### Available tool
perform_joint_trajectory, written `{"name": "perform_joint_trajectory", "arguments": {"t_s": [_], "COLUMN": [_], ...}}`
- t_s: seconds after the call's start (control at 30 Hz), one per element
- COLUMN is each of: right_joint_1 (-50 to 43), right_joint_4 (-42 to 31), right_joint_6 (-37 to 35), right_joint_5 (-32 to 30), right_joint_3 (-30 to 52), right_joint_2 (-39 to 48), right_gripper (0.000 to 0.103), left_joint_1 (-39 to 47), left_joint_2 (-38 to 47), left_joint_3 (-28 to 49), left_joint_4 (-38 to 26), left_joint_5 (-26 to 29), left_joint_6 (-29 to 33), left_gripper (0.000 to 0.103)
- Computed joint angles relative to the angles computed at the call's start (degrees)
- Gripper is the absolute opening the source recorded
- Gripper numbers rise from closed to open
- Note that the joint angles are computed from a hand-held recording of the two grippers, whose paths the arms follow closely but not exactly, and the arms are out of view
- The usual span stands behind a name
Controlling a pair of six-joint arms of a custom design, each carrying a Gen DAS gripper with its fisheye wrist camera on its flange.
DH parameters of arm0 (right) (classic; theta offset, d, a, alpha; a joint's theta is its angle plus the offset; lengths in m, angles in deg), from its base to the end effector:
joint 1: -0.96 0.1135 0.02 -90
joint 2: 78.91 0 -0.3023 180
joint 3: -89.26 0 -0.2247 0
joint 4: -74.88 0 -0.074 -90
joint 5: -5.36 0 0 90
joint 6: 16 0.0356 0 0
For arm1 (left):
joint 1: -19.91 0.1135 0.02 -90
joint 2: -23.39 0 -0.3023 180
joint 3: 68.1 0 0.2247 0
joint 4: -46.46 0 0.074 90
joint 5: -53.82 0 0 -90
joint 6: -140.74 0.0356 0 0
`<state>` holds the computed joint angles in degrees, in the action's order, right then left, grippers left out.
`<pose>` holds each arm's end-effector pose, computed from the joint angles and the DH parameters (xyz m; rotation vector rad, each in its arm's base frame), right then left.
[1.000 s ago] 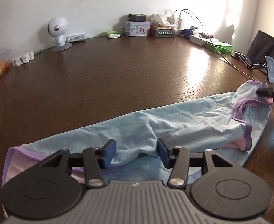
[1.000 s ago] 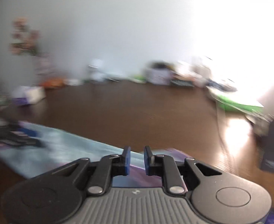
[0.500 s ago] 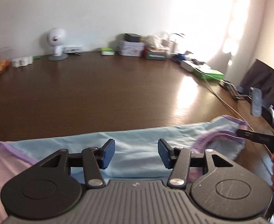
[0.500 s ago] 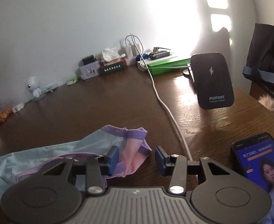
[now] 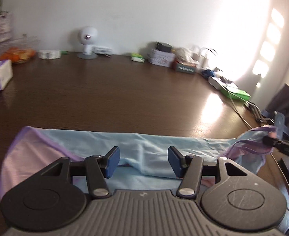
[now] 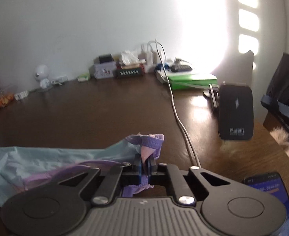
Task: Fold clothes
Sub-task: 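Release the folded garment with both grippers and lift them away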
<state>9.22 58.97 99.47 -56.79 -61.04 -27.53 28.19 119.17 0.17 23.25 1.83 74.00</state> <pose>0.1248 0.0013 0.2023 0.5761 2.0685 -0.2014 0.3142 0.0236 0.2315 0.5711 2.2085 -0.5309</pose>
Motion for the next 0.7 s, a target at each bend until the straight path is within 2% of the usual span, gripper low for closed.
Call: {"name": "perform_joint_trajectory", "arguments": {"t_s": [0.1, 0.23, 0.37, 0.47, 0.53, 0.63, 0.7], "right_joint_1": [10.71, 21.64, 24.92, 27.28, 29.11, 31.51, 32.21], "right_joint_4": [1.7, 11.37, 16.58, 15.93, 14.66, 13.28, 12.6], "right_joint_6": [-0.05, -0.29, 1.3, 0.5, 0.21, -2.06, -4.4], "right_joint_5": [1.52, 2.88, -1.25, -4.69, -5.47, -5.16, -3.91], "right_joint_3": [4.61, 9.96, 16.86, 21.93, 22.63, 19.91, 15.92], "right_joint_2": [2.91, 19.83, 35.67, 42.68, 42.47, 35.24, 26.65], "right_gripper": [0.004, 0.004, 0.005, 0.012, 0.034, 0.039, 0.041], "left_joint_1": [4.6, 10.39, 15.11, 17.88, 19.45, 21.18, 21.94], "left_joint_2": [-1.29, -1.94, -0.67, 0.27, 0.95, 2.4, 3.4], "left_joint_3": [-0.43, -2.28, -2.71, -2.73, -2.68, -2.06, -1.68], "left_joint_4": [1.7, 3.71, 1.95, 1.48, 1.68, 2.28, 3.32], "left_joint_5": [1.28, 1.58, 1.77, 1.87, 1.87, 1.2, 0.07], "left_joint_6": [-2.87, -5.11, -3.69, -2.27, -1.58, -2.21, -3.43], "left_gripper": [0.059, 0.06, 0.06, 0.06, 0.061, 0.061, 0.061]}}
